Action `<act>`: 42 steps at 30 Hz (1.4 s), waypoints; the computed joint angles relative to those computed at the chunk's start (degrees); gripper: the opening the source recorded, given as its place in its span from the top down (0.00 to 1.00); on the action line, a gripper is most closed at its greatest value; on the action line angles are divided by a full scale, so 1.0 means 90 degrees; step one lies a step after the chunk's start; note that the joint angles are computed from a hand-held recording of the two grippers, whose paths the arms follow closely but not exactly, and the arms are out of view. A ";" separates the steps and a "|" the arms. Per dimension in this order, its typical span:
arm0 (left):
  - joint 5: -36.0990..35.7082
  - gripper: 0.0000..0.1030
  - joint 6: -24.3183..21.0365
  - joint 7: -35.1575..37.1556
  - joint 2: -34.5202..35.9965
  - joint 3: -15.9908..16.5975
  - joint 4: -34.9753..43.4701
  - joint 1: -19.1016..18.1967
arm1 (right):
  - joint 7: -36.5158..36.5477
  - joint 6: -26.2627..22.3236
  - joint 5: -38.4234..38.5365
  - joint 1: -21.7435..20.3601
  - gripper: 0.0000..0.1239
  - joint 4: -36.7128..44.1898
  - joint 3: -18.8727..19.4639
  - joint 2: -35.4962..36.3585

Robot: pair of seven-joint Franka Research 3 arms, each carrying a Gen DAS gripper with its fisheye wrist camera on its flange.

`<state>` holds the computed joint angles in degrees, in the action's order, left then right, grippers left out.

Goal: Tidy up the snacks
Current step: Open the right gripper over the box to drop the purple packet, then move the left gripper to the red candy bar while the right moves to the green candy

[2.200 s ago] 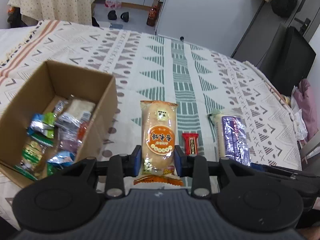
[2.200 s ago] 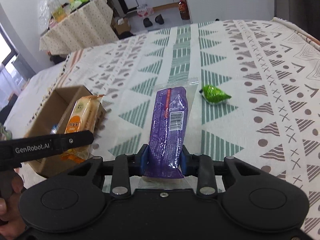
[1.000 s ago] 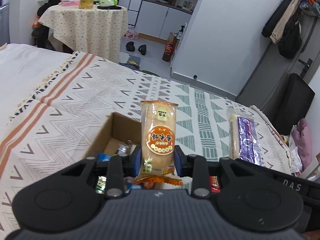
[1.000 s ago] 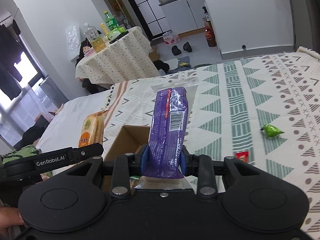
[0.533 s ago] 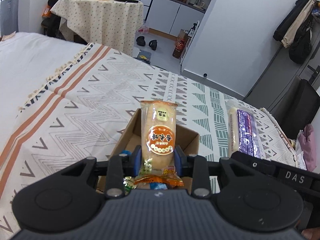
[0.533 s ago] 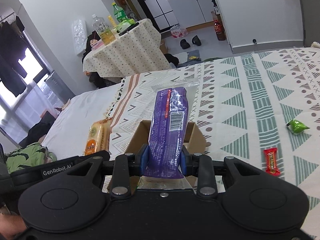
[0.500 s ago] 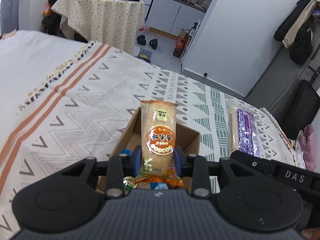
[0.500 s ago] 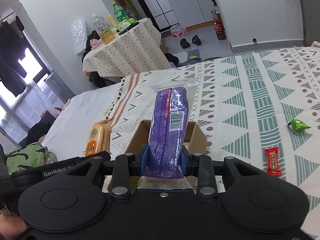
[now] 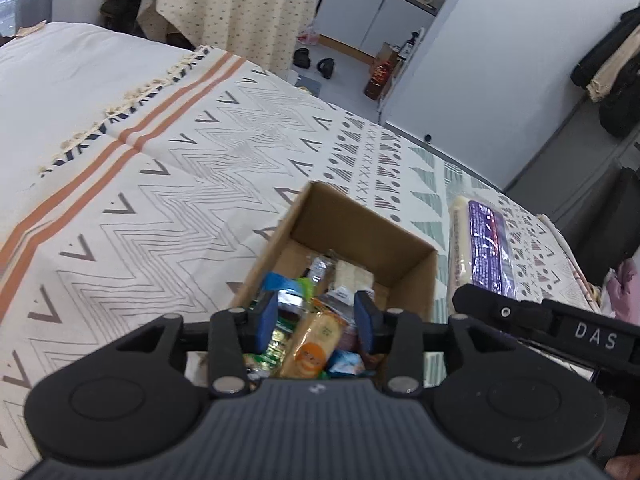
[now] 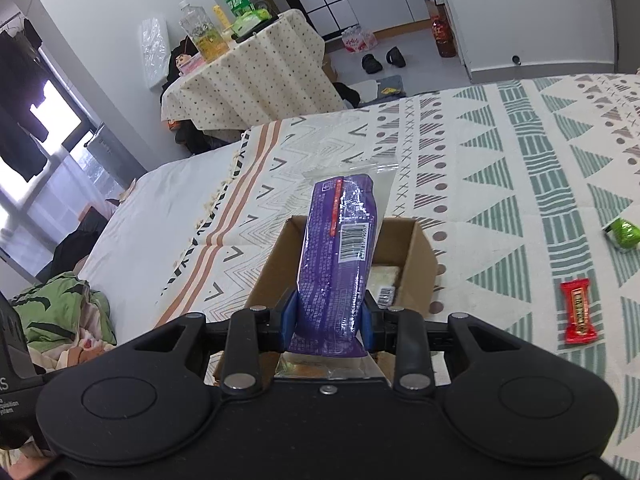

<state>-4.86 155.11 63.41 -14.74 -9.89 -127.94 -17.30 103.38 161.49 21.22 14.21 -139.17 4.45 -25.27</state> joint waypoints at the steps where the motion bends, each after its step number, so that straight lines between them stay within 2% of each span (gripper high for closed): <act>1: 0.0067 0.56 -0.0018 -0.0055 0.0001 -0.0015 0.0013 0.0042 | -0.0127 0.0049 0.0122 0.0132 0.74 0.0032 -0.0091 0.0057; 3: 0.0228 0.46 -0.0071 -0.0177 0.0009 -0.0040 0.0053 0.0135 | -0.0281 0.0043 0.0271 0.0266 0.71 0.0137 -0.0164 0.0170; 5: 0.0426 0.40 -0.0095 -0.0310 0.0009 -0.0082 0.0083 0.0223 | -0.0301 0.0017 0.0255 0.0223 0.58 0.0201 -0.0124 0.0214; 9: 0.0851 0.21 -0.0210 -0.0590 0.0044 -0.0168 0.0177 0.0358 | -0.0212 -0.0048 0.0164 0.0078 0.55 0.0173 -0.0099 0.0153; 15: 0.0932 0.17 -0.0602 -0.0687 0.0149 -0.0173 0.0367 0.0316 | -0.0077 -0.0333 -0.0117 -0.0262 0.50 -0.0024 -0.0084 -0.0190; 20: 0.0968 0.17 -0.0613 -0.0748 0.0105 -0.0244 0.0352 0.0253 | -0.0064 -0.0504 -0.0407 -0.0551 0.42 -0.0265 -0.0089 -0.0600; 22: 0.0981 0.14 -0.0588 -0.0821 0.0095 -0.0267 0.0352 0.0223 | -0.0146 -0.0568 -0.0452 -0.0608 0.41 -0.0363 -0.0157 -0.0758; 26: 0.1059 0.00 -0.0444 -0.0922 0.0092 -0.0331 0.0368 0.0139 | -0.0253 -0.0660 -0.0590 -0.0827 0.34 -0.0590 -0.0220 -0.1105; 33: 0.1058 0.00 -0.0172 -0.0900 0.0196 -0.0431 0.0468 -0.0091 | -0.0458 -0.0840 -0.0735 -0.1249 0.31 -0.0927 -0.0384 -0.1616; 36: 0.1046 0.00 -0.0125 -0.0936 0.0260 -0.0483 0.0537 -0.0180 | -0.0564 -0.0809 -0.0777 -0.1411 0.25 -0.1069 -0.0428 -0.1797; 42: 0.1064 0.00 -0.0184 -0.1113 0.0395 -0.0583 0.0693 -0.0304 | -0.0906 -0.0894 -0.0688 -0.1569 0.24 -0.1240 -0.0655 -0.2039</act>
<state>4.71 153.46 53.39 -11.18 -15.14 -121.71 -20.03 95.23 153.44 15.03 0.10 -150.34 -1.45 -43.62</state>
